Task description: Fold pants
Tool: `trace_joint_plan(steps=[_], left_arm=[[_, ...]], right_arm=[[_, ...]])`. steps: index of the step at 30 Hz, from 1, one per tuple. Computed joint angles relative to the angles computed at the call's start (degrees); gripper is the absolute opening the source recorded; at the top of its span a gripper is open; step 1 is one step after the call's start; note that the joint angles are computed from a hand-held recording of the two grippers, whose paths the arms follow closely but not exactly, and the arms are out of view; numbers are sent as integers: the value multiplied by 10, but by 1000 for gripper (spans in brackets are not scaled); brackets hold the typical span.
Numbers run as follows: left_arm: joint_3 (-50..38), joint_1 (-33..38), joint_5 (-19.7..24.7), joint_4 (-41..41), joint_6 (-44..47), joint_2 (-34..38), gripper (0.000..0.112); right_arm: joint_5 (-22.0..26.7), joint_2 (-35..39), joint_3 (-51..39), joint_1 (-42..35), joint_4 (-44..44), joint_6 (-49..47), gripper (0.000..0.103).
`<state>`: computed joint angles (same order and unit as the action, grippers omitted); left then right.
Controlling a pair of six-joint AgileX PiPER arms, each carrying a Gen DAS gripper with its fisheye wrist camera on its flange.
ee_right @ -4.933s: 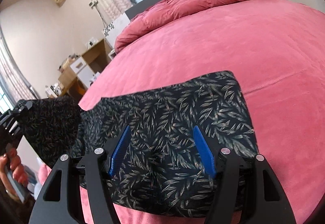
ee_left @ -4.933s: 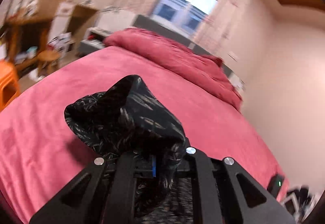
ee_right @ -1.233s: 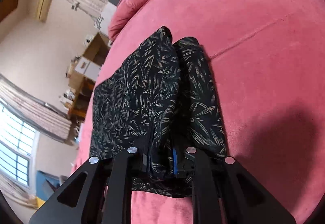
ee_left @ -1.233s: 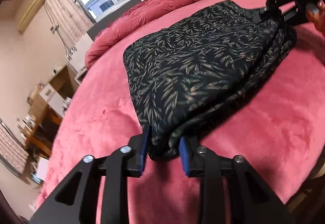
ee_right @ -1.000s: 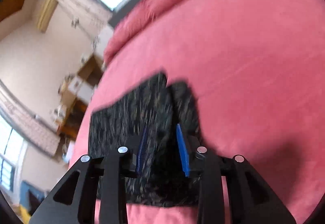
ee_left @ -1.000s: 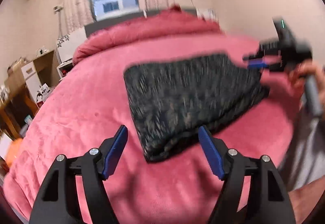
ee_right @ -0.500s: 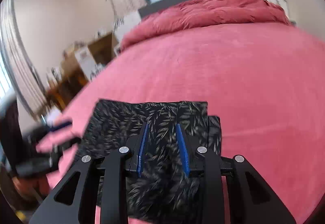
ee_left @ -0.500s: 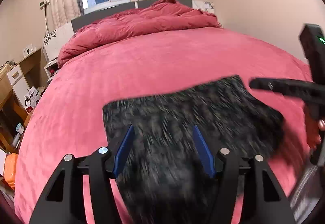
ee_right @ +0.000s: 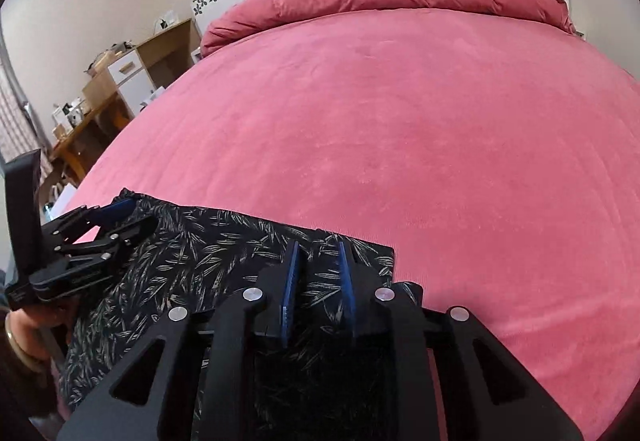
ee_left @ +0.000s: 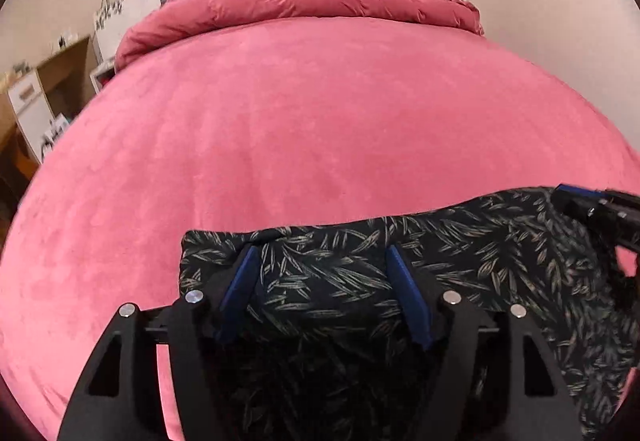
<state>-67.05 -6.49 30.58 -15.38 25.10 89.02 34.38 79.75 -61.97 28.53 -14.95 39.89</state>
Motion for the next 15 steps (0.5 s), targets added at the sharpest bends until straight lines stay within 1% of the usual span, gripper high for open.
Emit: trace_joint_plan(steps=[3, 4, 5, 6, 7, 8, 9, 10, 11, 12, 13, 14, 15], left_arm=[[5, 17, 7, -56, 49, -6, 67], [10, 16, 8, -51, 49, -14, 67], [19, 9, 5, -28, 35, -26, 68], [28, 0, 3, 4, 14, -41, 69], [37, -5, 7, 24, 1, -57, 69], [42, -4, 14, 21, 6, -68, 69], [50, 2, 27, 6, 22, -85, 70], [59, 9, 43, -18, 46, -101, 74], [79, 17, 61, -48, 85, -126, 76], [94, 19, 66, -59, 107, -143, 77], [118, 13, 59, -54, 114, -168, 77], [150, 4, 41, -37, 113, -201, 77], [173, 5, 41, -44, 125, -228, 77]], right_arm=[[-27, -19, 27, 8, -22, 27, 18], [-33, -30, 38, 13, -30, 38, 19], [-35, -41, 47, 19, -45, 55, 21], [-22, -57, 54, 37, -83, 91, 24], [-6, -63, 54, 56, -120, 128, 33], [9, -69, 54, 69, -144, 150, 48], [38, -83, 57, 95, -178, 186, 53], [52, -91, 61, 107, -190, 202, 55], [66, -103, 67, 120, -196, 217, 55], [73, -109, 70, 126, -194, 225, 55], [81, -118, 76, 133, -189, 234, 55], [90, -126, 82, 138, -184, 243, 55], [109, -135, 88, 148, -186, 261, 55]])
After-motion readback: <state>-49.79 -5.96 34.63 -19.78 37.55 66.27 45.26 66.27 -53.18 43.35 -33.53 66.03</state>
